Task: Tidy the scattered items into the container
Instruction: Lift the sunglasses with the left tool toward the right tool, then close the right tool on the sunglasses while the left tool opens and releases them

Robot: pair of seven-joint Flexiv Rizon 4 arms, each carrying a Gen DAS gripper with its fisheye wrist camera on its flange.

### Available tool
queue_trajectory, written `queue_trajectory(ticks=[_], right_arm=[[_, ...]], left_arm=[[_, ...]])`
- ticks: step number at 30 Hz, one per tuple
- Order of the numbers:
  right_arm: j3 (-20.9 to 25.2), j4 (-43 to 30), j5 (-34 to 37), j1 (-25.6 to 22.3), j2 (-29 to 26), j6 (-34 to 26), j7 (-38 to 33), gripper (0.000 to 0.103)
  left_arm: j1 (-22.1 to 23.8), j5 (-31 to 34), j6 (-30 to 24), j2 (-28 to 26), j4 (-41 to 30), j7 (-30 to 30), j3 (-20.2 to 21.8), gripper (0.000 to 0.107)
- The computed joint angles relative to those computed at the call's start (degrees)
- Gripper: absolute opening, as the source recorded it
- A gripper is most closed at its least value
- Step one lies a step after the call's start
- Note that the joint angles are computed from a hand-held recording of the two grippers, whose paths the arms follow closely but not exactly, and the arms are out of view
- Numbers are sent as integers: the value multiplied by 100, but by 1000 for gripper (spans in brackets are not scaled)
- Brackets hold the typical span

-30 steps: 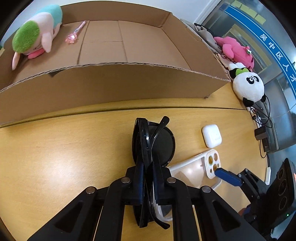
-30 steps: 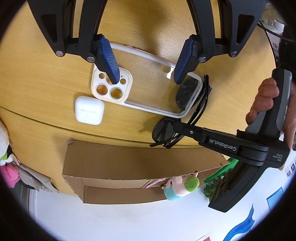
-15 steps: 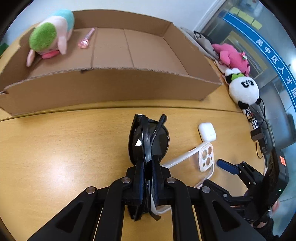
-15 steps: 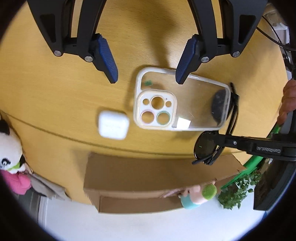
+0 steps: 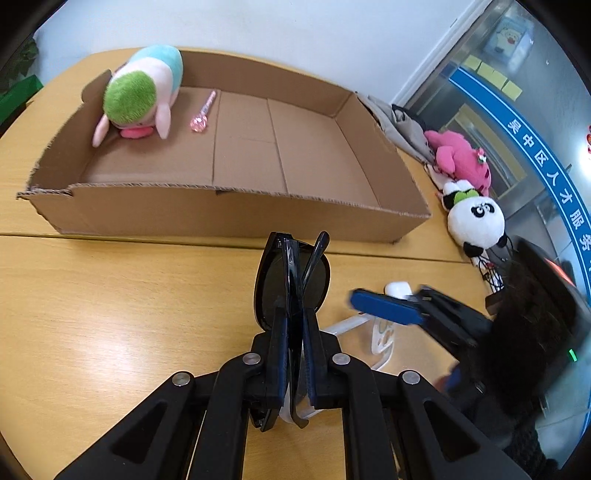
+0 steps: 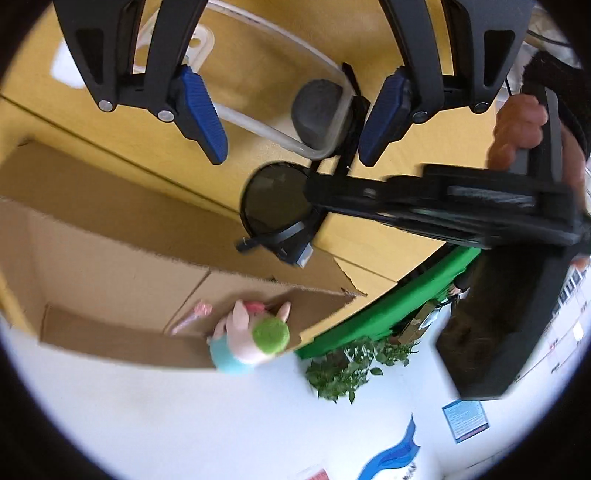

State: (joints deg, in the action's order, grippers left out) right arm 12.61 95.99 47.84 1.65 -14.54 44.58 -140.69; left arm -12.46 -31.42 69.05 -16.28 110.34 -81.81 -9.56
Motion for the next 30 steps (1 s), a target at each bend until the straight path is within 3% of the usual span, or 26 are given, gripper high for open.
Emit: queue_trajectory(ticks=[6, 9, 12, 16, 21, 25, 30], right_arm=[[-58, 310, -388, 30, 115, -288, 230, 74], [-119, 546, -508, 44, 271, -237, 335, 74], [-153, 479, -416, 51, 267, -243, 378, 74], [-131, 352, -198, 54, 320, -227, 245, 74], [-99, 115, 190, 34, 317, -570, -39, 74], [-102, 13, 5, 230, 121, -424, 171, 74], [-73, -36, -492, 505, -111, 20, 1067, 74]], left_arm=[[5, -33, 344, 95, 118, 10, 38, 8], [87, -281, 595, 134, 198, 329, -136, 7], [141, -609, 707, 101, 200, 626, -305, 7], [47, -571, 878, 109, 199, 624, -256, 2], [164, -1325, 1487, 343, 423, 1300, -599, 2], [-117, -269, 962, 188, 135, 483, 22, 2], [118, -254, 113, -153, -96, 140, 17, 2]])
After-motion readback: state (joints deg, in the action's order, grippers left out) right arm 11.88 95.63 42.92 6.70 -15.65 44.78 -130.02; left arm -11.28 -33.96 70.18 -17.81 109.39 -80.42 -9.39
